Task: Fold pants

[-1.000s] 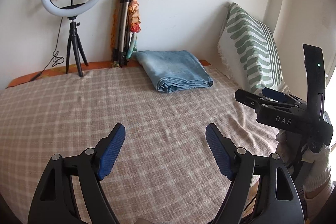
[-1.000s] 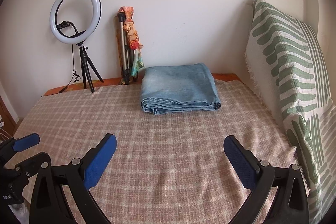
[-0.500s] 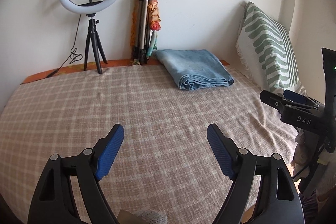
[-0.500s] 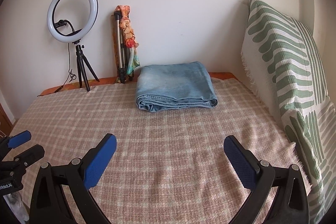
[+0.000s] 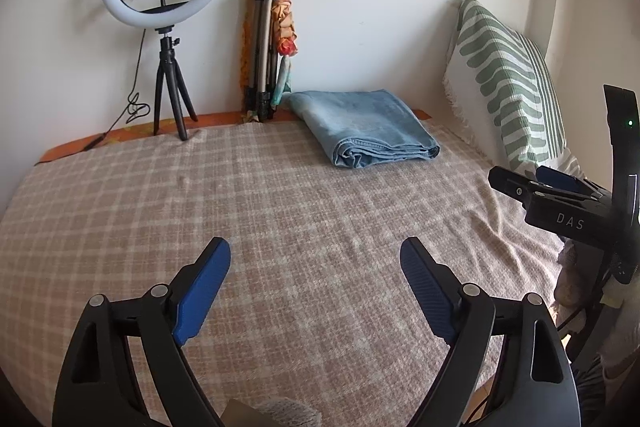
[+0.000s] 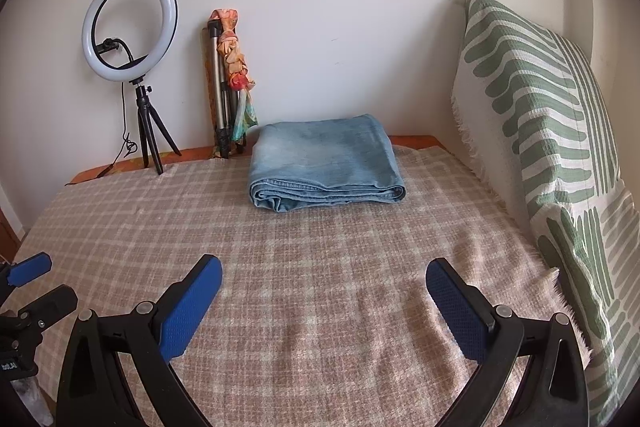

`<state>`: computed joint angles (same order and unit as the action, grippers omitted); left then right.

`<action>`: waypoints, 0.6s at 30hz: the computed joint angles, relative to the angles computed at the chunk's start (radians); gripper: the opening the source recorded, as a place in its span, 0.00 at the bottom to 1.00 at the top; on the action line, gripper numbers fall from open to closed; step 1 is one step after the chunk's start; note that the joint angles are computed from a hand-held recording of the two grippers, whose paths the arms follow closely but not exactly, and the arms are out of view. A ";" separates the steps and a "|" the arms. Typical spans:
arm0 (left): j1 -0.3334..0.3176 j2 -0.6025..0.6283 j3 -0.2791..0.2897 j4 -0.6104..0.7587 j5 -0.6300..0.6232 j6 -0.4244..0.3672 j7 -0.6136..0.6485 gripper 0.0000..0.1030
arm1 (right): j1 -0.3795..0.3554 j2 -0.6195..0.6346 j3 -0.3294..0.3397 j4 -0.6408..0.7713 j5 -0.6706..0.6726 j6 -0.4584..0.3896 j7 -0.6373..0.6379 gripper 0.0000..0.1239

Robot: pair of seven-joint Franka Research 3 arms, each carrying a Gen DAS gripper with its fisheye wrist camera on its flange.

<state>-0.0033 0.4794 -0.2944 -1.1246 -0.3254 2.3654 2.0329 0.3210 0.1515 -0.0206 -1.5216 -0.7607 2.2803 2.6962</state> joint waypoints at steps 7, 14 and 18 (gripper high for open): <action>-0.003 0.007 0.003 0.012 0.009 -0.010 -0.013 0.85 | 0.002 -0.003 0.001 -0.003 -0.005 -0.003 0.005 0.83; -0.005 0.007 0.004 0.009 0.016 -0.005 -0.014 0.87 | 0.003 0.002 0.000 0.008 -0.006 -0.007 0.002 0.83; -0.004 0.001 0.004 0.001 0.016 0.003 -0.019 0.91 | 0.003 0.006 0.000 0.013 -0.002 -0.006 -0.002 0.83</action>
